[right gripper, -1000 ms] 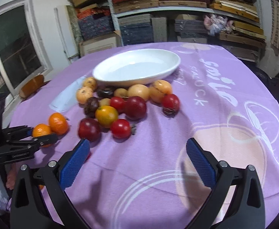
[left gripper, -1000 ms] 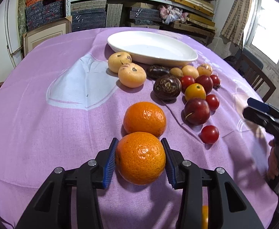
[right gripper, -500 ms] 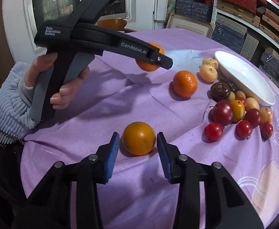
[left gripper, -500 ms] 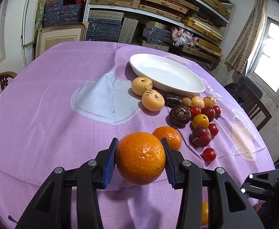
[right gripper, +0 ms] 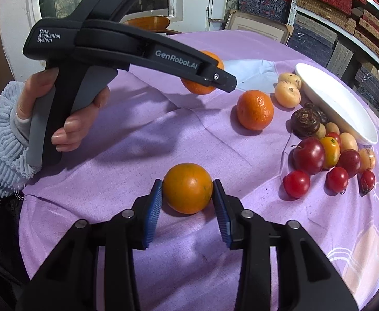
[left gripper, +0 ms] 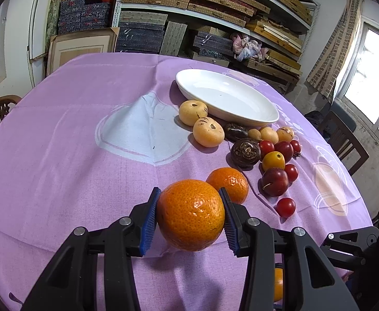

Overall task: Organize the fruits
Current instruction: 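Carry both oranges over the white plate and open both tools to release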

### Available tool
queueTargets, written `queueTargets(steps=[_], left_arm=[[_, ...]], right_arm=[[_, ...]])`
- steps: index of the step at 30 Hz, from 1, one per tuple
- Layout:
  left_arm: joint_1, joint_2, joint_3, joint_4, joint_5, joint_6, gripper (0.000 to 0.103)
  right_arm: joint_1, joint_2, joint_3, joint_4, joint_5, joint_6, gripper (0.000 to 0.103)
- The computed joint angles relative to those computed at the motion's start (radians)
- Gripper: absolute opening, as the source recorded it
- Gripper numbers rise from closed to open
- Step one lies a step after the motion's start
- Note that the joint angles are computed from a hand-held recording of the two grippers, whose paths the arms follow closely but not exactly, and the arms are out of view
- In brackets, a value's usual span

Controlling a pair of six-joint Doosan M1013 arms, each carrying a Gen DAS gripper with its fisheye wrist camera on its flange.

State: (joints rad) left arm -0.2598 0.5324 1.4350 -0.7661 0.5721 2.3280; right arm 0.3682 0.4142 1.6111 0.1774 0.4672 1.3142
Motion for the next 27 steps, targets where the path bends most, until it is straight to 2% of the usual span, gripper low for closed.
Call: queueTargets(steps=[4, 6, 9, 11, 14, 16, 20, 23, 27], left_arm=[[-0.004, 0.003, -0.016, 0.027, 0.019, -0.019, 0.045], [-0.012, 0.011, -0.05, 0.076, 0.047, -0.045, 0.045], [-0.035, 0.033, -0.124, 0.18, 0.062, -0.11, 0.045], [-0.054, 0.061, -0.19, 0.253, 0.075, -0.159, 0.045], [-0.085, 0.132, -0.325, 0.329, 0.135, -0.237, 0.045], [-0.103, 0.183, -0.411, 0.371, 0.172, -0.285, 0.045], [-0.13, 0.277, -0.557, 0.449, 0.243, -0.371, 0.045], [-0.142, 0.351, -0.674, 0.494, 0.321, -0.429, 0.045], [-0.148, 0.396, -0.745, 0.506, 0.364, -0.44, 0.046]], right_arm=[[-0.032, -0.026, 0.016, 0.14, -0.016, -0.079, 0.038], [-0.059, -0.044, 0.017, 0.159, -0.056, -0.059, 0.038], [-0.101, -0.055, -0.006, 0.029, -0.119, 0.133, 0.038], [-0.129, -0.039, -0.047, -0.16, -0.129, 0.351, 0.038], [-0.164, 0.017, -0.136, -0.34, -0.08, 0.563, 0.038], [-0.183, 0.066, -0.202, -0.393, -0.026, 0.627, 0.038], [-0.214, 0.15, -0.3, -0.367, 0.055, 0.623, 0.038], [-0.234, 0.191, -0.345, -0.34, 0.079, 0.593, 0.038], [-0.242, 0.232, -0.394, -0.328, 0.117, 0.565, 0.038]])
